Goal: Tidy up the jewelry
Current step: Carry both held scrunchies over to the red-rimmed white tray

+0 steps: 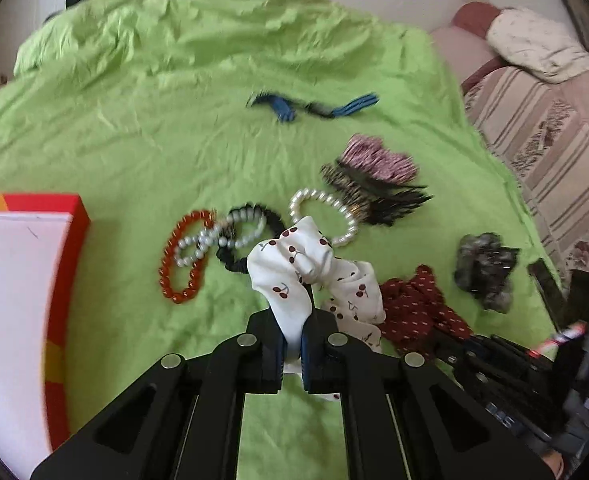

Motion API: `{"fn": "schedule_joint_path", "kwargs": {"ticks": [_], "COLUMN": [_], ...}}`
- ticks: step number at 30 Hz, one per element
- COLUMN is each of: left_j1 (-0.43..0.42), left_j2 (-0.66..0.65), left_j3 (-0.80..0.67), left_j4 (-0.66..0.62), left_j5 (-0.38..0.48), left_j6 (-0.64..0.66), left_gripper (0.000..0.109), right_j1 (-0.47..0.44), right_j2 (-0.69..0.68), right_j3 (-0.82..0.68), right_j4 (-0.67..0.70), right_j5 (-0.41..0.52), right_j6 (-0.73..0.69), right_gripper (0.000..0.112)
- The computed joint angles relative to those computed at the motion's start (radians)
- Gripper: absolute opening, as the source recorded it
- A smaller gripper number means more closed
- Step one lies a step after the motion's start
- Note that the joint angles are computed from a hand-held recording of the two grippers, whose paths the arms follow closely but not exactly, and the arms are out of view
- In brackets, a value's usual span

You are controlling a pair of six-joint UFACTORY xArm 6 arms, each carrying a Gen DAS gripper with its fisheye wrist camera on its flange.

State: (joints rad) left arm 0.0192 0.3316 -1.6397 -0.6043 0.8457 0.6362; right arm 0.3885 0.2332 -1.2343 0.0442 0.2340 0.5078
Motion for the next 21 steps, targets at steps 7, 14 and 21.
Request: {"fn": "schedule_joint_path", "kwargs": {"ticks": [7,14,21], "left_j1": [0.047,0.112,0.173], "left_j2": [-0.110,-0.162,-0.172], "left_j3": [0.075,0.100,0.099], "left_j4": [-0.066,-0.084,-0.078], "left_j5": [-0.020,-0.051,-0.127], "left_j6": [0.101,0.140,0.139], "left_gripper": [0.006,0.006,0.006], "right_j1": [-0.002,0.026,0.083], "right_j2": [-0.092,-0.232,-0.324], "right_j3": [0.082,0.153,0.138], "right_j4": [-0.166,-0.391,-0.540], "right_j5": [0.007,0.091,0.223], "right_j6": [0.210,0.466,0.587], "right_gripper": [0.017,0.017,0.017]}}
